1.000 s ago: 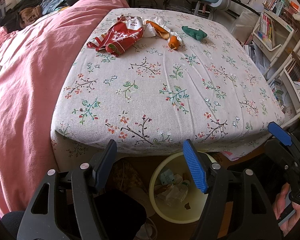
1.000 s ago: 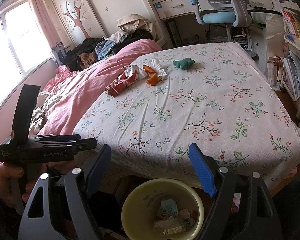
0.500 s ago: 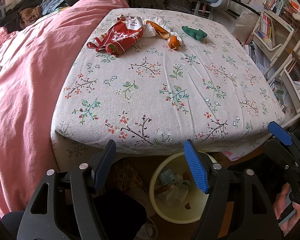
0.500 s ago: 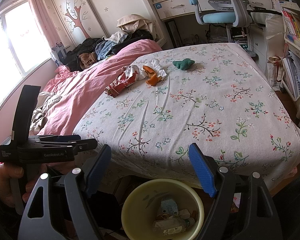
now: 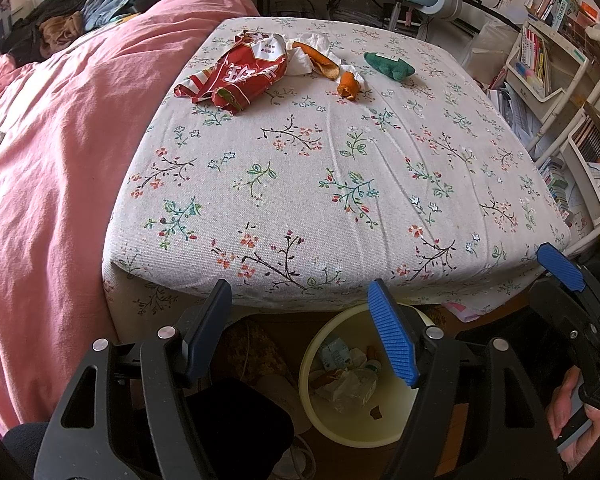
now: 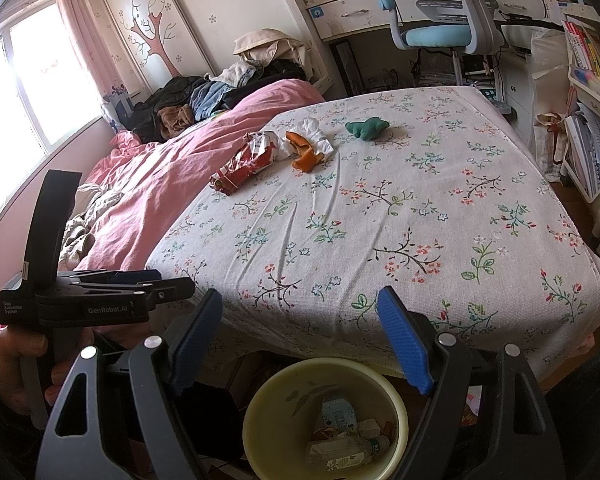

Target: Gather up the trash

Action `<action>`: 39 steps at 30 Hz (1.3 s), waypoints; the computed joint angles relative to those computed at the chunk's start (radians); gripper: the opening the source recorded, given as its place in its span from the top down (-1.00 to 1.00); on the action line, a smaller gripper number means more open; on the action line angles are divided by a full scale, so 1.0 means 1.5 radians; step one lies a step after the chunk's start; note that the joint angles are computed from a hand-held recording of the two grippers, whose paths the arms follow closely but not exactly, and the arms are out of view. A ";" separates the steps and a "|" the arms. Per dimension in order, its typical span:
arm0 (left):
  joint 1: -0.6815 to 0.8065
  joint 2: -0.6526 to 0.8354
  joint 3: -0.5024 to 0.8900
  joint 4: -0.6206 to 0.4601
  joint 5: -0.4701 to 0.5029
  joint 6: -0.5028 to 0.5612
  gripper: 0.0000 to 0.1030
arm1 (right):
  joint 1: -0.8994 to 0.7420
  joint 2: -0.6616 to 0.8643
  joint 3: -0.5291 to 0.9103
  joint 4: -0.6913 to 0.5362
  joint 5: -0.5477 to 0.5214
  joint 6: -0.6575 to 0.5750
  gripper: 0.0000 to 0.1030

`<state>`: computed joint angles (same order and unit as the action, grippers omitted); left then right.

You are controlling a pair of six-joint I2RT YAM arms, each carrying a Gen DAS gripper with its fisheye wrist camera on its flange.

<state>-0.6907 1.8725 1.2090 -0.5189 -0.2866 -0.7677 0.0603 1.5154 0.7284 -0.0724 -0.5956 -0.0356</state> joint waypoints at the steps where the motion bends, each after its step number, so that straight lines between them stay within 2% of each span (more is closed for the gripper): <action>1: 0.000 -0.001 -0.001 0.000 0.000 0.000 -0.32 | 0.000 -0.001 -0.002 0.001 0.000 -0.001 -0.49; 28: -0.001 -0.001 0.003 -0.003 -0.002 0.002 -0.33 | 0.001 0.000 -0.001 0.001 0.001 0.001 -0.49; 39: -0.002 -0.003 0.005 -0.005 -0.008 0.006 -0.40 | 0.001 0.000 0.000 0.001 0.001 0.001 -0.49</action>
<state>-0.6930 1.8677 1.2169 -0.5270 -0.2986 -0.7584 0.0619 1.5148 0.7283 -0.0712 -0.5940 -0.0336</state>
